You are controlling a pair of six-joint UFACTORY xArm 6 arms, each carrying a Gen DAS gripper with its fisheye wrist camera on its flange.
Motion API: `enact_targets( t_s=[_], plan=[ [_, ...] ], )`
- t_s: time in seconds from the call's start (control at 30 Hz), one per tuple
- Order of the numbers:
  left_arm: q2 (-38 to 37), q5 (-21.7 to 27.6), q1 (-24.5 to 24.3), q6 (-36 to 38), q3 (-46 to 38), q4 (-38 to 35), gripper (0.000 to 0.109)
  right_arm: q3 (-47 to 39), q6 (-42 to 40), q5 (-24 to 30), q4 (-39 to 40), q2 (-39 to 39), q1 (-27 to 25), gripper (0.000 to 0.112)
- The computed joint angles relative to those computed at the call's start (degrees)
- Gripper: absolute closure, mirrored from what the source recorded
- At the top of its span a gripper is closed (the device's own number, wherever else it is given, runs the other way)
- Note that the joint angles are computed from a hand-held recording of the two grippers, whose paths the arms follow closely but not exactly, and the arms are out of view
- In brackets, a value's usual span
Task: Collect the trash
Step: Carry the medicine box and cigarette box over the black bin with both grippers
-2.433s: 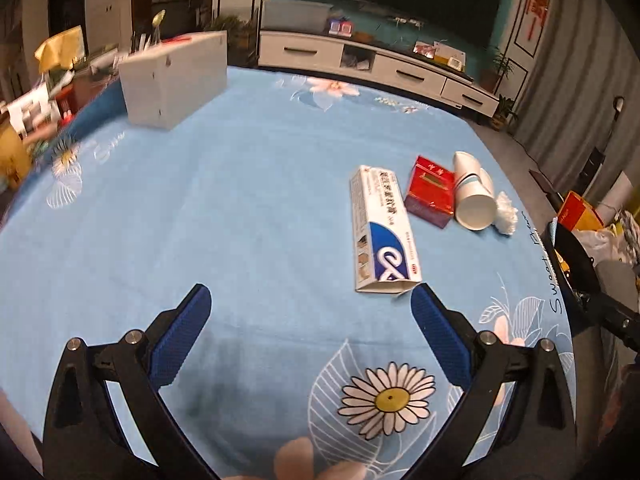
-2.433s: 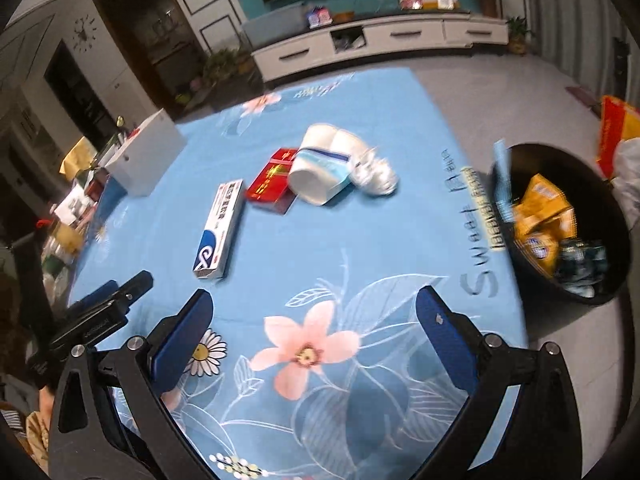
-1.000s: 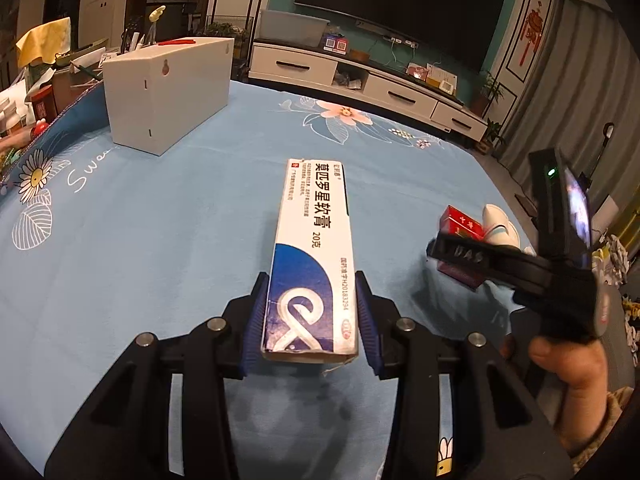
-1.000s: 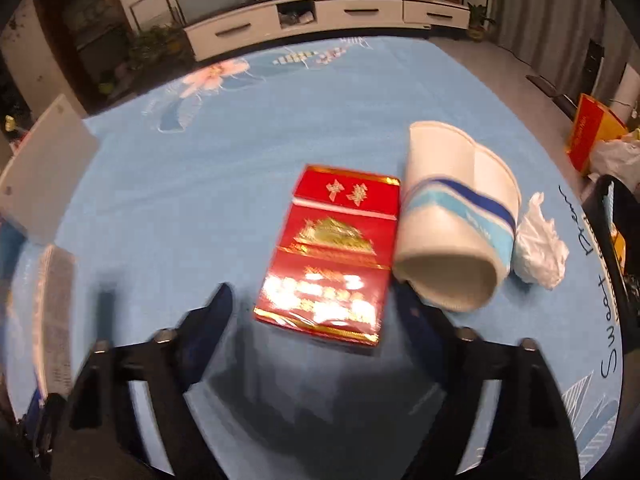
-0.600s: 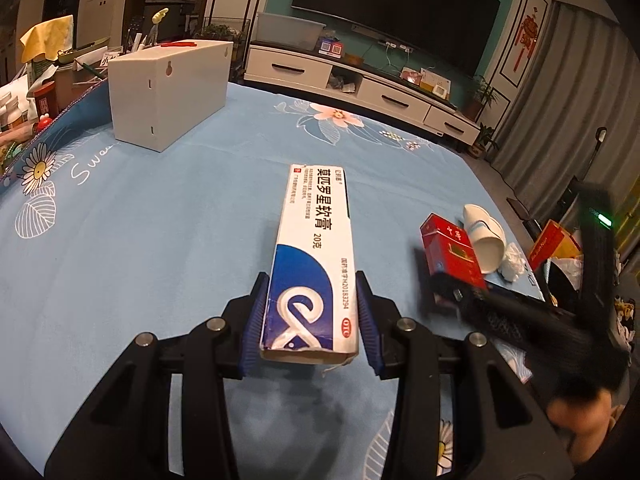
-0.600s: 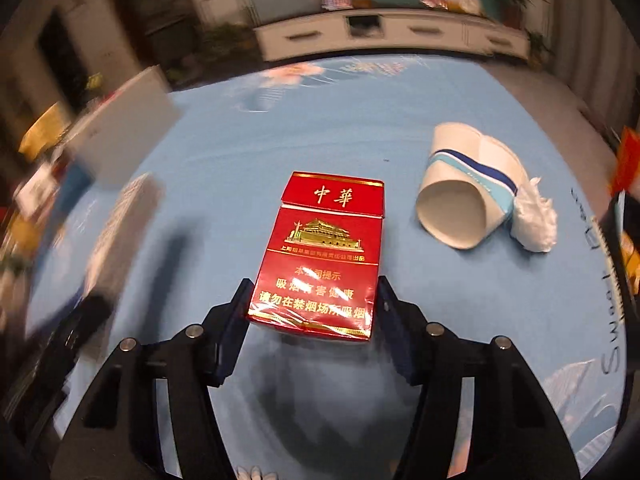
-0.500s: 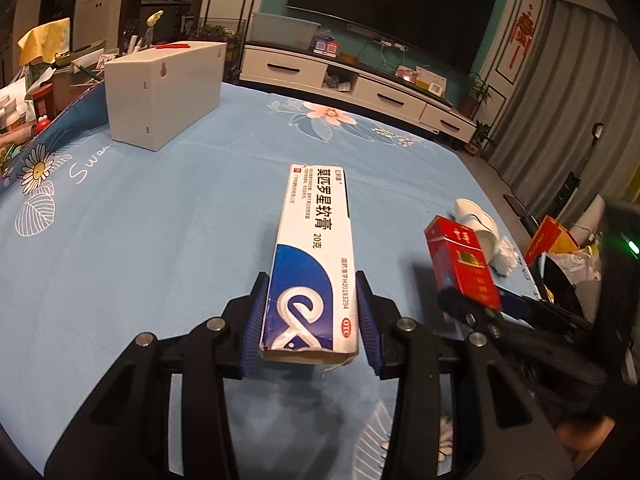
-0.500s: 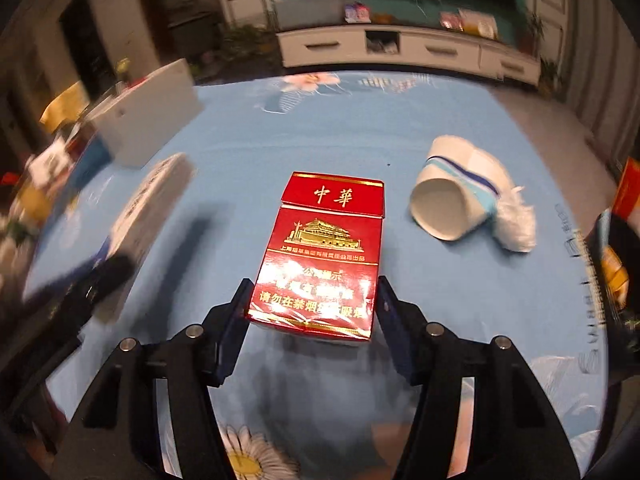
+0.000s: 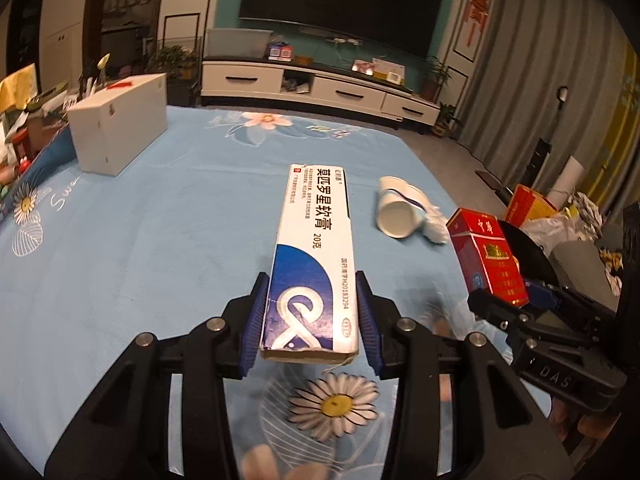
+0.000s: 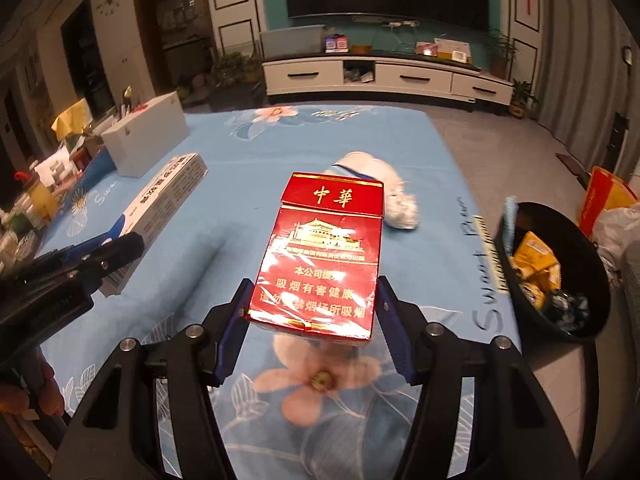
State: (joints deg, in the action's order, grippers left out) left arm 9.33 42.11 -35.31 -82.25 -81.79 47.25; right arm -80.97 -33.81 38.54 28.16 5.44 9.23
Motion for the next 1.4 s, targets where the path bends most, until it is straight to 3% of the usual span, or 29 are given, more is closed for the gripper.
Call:
enact_targets(
  t_s=[0.5,1.07,1.4],
  plan=[
    [7.34,5.91,-6.00,7.90,-12.91,-0.99,0.066,3.36,-4.46,-0.40,6.76,-4.77,-6.56,0.052],
    [17.10,10.05,-8.34,18.28,-27.76,-4.86,0.066,1.05,-6.99,1.10,12.67,-3.36,-12.22,0.052],
    [27.43,13.71,-8.80,26.24,-43.38,-8.13,0.066,-0.83,-6.52,1.33,15.07,-1.20,-15.26,0.052]
  ],
)
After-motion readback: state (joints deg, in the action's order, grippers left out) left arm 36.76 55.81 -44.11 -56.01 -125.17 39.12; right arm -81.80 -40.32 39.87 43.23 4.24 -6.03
